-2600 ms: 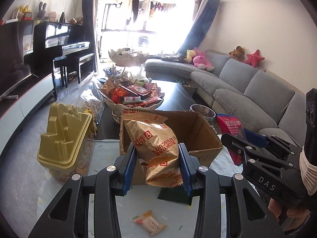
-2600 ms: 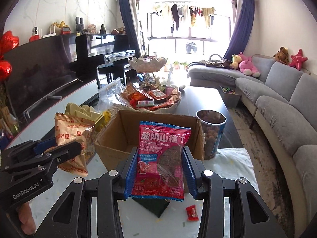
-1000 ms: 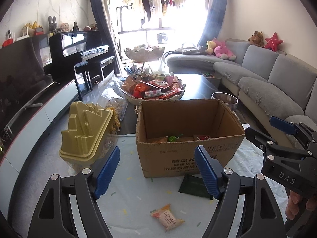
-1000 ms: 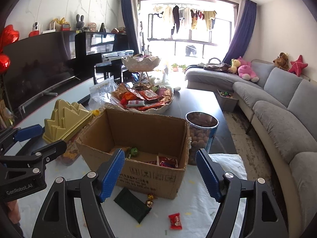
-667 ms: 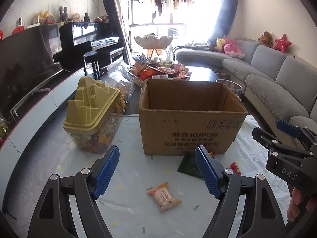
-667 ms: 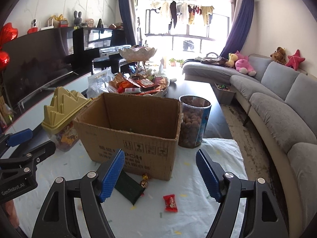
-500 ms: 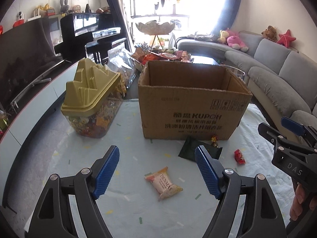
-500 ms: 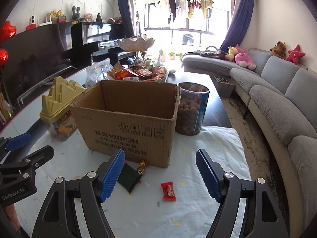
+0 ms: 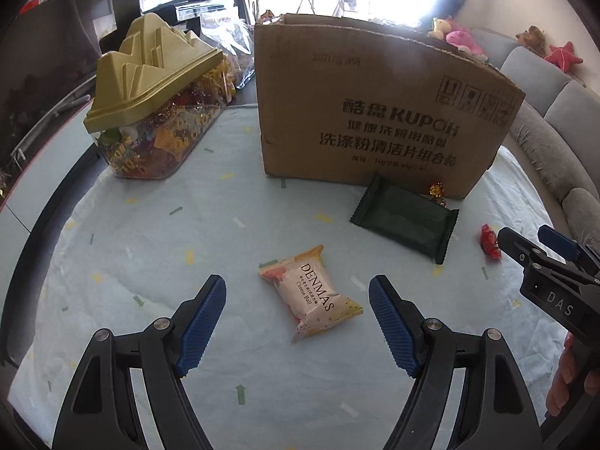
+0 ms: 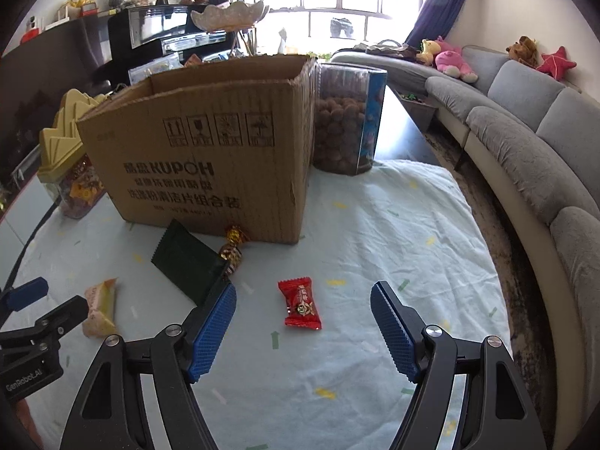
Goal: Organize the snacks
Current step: 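Move both open tools back down to the remaining snacks, then grasp the DENMAS biscuit with the left tool while the right tool grasps the red candy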
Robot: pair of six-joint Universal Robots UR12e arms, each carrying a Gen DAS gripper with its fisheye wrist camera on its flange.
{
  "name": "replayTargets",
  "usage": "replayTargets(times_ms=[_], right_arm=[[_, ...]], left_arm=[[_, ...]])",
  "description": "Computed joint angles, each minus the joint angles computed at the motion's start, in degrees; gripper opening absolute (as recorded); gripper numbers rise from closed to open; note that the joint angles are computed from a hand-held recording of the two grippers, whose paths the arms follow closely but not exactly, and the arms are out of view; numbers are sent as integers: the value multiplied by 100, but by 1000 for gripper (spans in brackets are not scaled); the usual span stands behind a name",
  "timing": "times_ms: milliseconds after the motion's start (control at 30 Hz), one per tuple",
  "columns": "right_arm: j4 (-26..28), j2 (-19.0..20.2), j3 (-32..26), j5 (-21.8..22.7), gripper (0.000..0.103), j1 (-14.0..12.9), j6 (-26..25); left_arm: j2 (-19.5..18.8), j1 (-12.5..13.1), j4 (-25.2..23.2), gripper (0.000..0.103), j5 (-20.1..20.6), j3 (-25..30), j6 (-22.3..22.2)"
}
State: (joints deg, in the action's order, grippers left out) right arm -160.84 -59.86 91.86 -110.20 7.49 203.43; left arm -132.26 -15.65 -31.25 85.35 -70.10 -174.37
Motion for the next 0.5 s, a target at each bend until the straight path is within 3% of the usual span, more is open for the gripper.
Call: replayTargets(times_ms=[300, 500], right_arm=[[213, 174, -78, 30, 74, -58, 132], [259, 250, -143, -1, 62, -65, 91]], left_arm=[[-206, 11, -381, 78, -176, 215, -73], [-284, 22, -475, 67, -365, 311, -67]])
